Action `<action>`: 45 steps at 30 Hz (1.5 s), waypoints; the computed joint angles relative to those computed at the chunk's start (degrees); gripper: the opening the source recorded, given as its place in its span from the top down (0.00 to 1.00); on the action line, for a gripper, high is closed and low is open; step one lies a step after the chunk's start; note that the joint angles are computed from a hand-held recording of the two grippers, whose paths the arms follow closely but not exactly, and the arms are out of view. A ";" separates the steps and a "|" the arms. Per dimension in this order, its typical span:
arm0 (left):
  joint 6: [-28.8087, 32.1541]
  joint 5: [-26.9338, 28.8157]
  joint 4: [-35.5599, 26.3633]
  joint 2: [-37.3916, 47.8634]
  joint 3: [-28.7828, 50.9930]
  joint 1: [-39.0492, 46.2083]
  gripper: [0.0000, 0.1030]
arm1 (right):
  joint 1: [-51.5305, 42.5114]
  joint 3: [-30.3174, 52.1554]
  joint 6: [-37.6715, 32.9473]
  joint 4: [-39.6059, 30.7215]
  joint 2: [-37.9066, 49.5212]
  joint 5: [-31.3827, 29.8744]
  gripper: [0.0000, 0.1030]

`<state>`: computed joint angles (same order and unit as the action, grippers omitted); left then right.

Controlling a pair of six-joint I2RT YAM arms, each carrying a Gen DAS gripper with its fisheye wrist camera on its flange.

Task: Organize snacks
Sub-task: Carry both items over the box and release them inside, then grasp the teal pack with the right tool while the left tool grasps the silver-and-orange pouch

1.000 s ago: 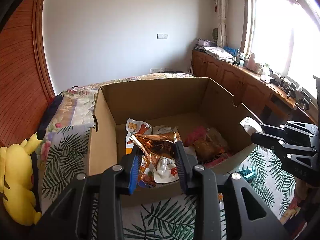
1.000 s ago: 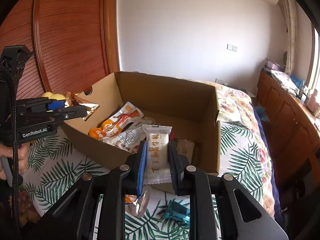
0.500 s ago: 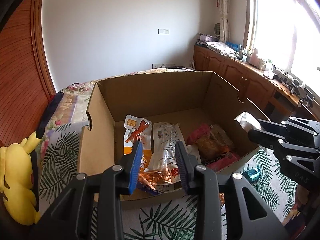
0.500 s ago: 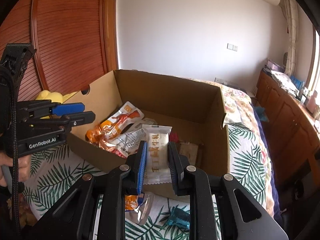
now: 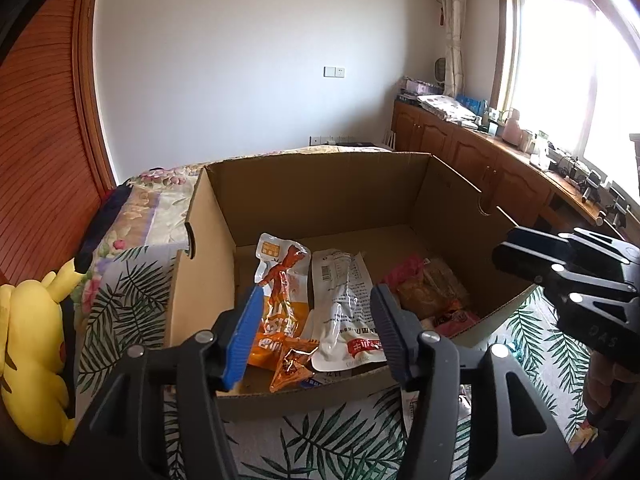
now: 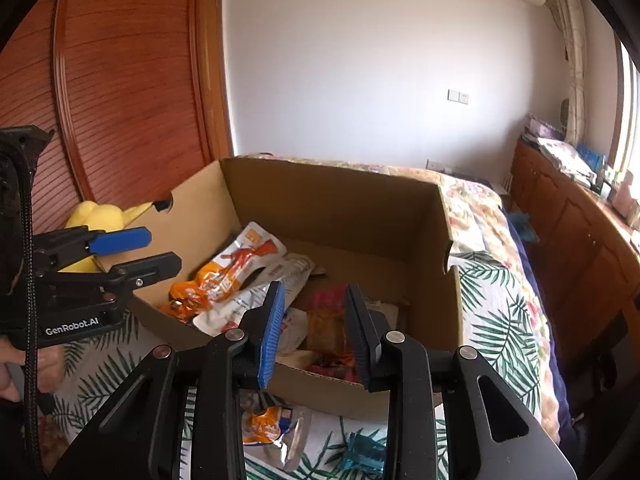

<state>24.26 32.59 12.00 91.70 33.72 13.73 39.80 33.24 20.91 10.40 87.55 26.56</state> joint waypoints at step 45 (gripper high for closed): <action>7.62 10.28 8.99 -13.57 -24.02 5.57 0.19 | 3.79 -22.99 10.33 13.95 -0.08 4.16 0.23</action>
